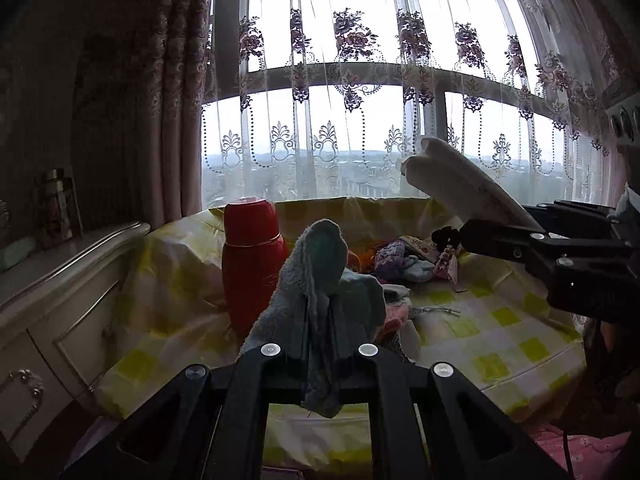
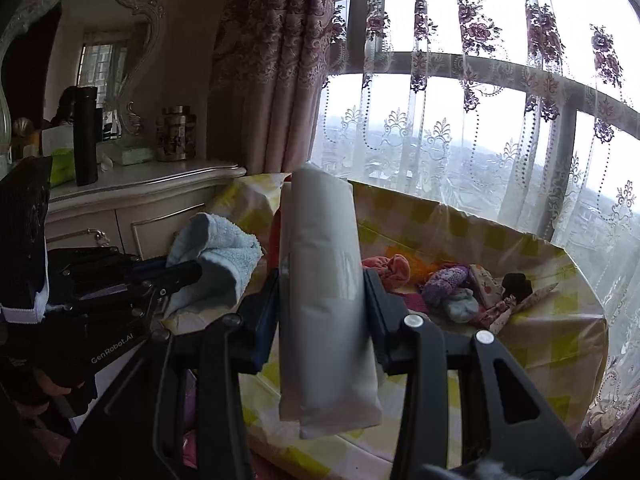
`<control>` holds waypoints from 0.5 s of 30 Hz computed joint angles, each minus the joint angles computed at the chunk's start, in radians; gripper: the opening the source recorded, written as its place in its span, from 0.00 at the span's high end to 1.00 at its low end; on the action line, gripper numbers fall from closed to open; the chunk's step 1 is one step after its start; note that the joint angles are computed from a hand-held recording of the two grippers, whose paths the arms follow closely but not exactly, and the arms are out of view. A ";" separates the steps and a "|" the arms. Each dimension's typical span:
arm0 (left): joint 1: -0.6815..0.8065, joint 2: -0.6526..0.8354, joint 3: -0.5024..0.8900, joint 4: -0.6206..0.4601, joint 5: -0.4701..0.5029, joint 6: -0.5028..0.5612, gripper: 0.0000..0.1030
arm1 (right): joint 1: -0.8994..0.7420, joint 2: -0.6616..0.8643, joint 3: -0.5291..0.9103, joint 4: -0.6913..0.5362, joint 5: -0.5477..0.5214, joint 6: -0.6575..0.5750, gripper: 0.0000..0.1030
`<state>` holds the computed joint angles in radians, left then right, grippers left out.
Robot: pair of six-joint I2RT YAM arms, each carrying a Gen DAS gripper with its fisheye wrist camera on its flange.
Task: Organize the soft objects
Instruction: 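Carry the pad and towel in both grippers toward the purple-rimmed box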
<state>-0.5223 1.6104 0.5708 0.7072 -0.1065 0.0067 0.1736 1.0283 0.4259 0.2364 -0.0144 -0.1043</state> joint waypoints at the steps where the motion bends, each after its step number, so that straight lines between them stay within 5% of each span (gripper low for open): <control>1: 0.012 -0.014 -0.017 -0.001 -0.001 -0.003 0.92 | 0.028 0.012 0.007 0.000 0.009 -0.002 0.57; 15: 0.327 -0.156 -0.238 -0.047 0.071 -0.086 0.91 | 0.301 0.283 0.191 -0.063 -0.036 -0.013 0.57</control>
